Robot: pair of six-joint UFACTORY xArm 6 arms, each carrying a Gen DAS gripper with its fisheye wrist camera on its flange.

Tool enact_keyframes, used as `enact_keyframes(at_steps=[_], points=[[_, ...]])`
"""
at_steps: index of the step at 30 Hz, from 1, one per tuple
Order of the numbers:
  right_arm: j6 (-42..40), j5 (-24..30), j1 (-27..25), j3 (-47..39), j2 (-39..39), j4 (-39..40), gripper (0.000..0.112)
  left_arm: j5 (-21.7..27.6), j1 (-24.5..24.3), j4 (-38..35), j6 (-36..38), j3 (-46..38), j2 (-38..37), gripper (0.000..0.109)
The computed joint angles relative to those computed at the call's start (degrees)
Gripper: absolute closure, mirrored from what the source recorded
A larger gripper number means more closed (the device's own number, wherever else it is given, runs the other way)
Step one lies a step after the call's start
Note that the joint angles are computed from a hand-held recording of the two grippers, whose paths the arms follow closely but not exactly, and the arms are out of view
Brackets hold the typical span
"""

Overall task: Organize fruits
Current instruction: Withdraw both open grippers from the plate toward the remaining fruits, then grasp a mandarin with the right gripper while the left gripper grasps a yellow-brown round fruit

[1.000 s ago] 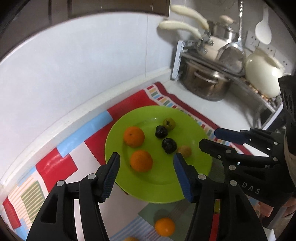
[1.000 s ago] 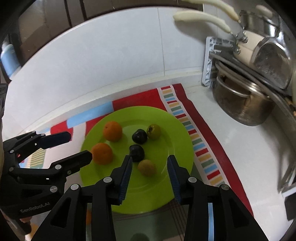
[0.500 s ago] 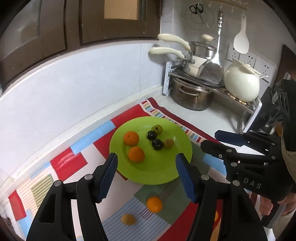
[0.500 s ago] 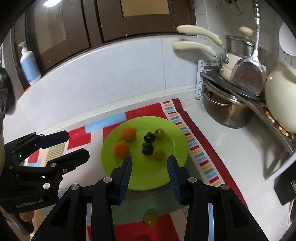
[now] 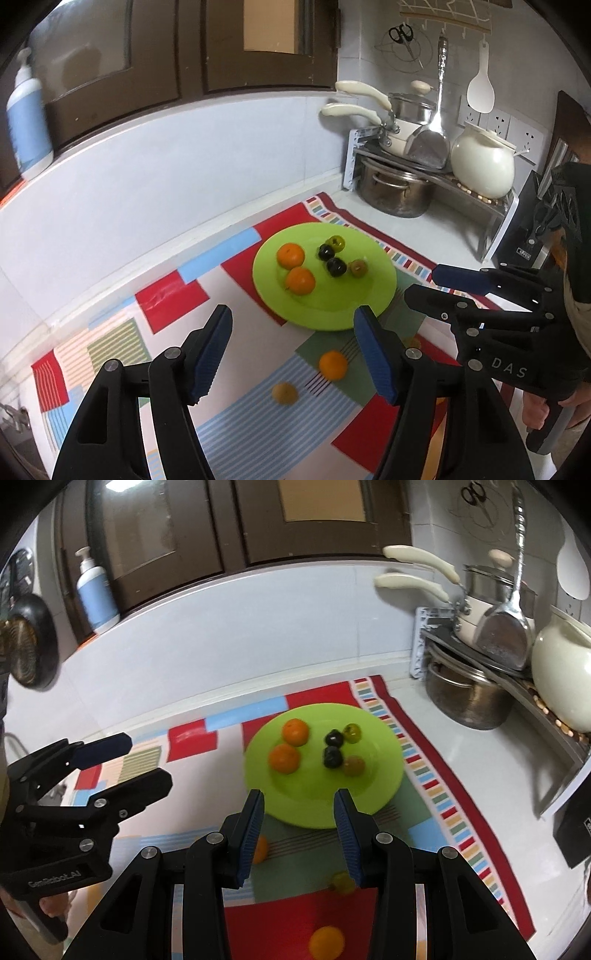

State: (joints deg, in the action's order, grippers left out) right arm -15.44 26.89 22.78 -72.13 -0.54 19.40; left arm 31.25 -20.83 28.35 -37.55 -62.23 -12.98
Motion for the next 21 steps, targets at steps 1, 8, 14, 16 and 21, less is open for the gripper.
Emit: enact_keyframes(at_steps=[1,8,14,16,21], points=[[-0.05,-0.10,0.34,0.30,-0.20,0.05,0.072,0.00,0.04,0.07,0.07,0.70,-0.55,0.041],[0.44,-0.99,2.82,2.79,-1.10,-1.02,0.072,-1.34,1.21,0.41,1.96,6.30,-4.23,0.041],[0.60,-0.08,4.24,3.72,-0.63,-0.73,0.072,-3.79,2.36,-3.32,6.31,9.47,-5.20,0.041],[0.96,-0.01,4.49,3.95,-0.35,-0.94,0.072,-4.56,2.59,-5.05,8.27,10.12,-5.09,0.041],[1.92,0.85,4.78,3.39,1.18,-1.69,0.072,-6.04,3.16,-6.52,11.19,11.61,-4.60,0.041]])
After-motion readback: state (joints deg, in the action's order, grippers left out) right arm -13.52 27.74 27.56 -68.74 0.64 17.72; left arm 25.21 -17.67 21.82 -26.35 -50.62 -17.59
